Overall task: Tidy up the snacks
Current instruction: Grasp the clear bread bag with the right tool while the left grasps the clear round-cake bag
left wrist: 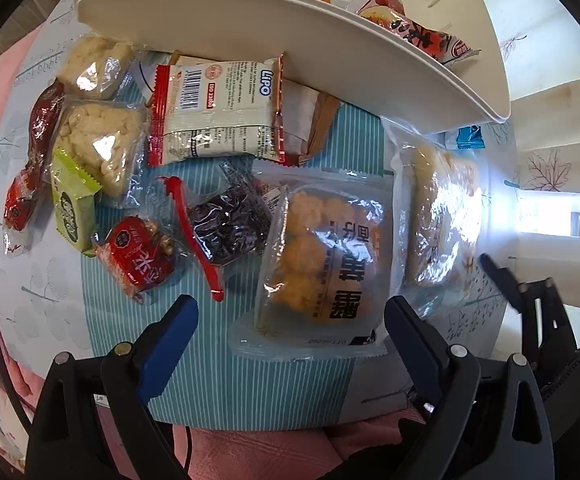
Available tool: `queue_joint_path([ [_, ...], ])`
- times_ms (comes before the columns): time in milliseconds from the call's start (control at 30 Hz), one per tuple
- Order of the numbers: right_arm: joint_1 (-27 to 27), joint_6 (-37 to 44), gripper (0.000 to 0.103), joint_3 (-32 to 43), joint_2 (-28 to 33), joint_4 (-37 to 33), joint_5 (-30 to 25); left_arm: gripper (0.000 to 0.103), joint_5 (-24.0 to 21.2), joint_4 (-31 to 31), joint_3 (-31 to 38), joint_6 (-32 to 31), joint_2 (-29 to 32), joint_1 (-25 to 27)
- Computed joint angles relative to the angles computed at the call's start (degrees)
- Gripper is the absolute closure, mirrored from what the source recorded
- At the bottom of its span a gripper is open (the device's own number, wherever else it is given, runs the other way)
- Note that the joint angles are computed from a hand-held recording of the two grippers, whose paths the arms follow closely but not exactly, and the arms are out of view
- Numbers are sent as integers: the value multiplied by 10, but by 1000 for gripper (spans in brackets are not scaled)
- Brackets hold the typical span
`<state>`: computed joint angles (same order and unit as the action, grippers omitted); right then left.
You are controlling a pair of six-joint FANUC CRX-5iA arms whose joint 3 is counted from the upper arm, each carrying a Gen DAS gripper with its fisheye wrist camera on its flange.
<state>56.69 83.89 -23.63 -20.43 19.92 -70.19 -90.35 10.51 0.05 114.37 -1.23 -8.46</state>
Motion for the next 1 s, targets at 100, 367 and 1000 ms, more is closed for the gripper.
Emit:
queue_joint_path([
  [100,-12,-1,66,4,4,-3,-5,9,2,-2,12,5,18,-10],
  [367,-50,-3,80,27,5,-30,0,9,0,-11,50,13,68,-40],
  [1000,-140,-24,93,110,16,-145,-22,22,24,-16,108,71,154,-88],
])
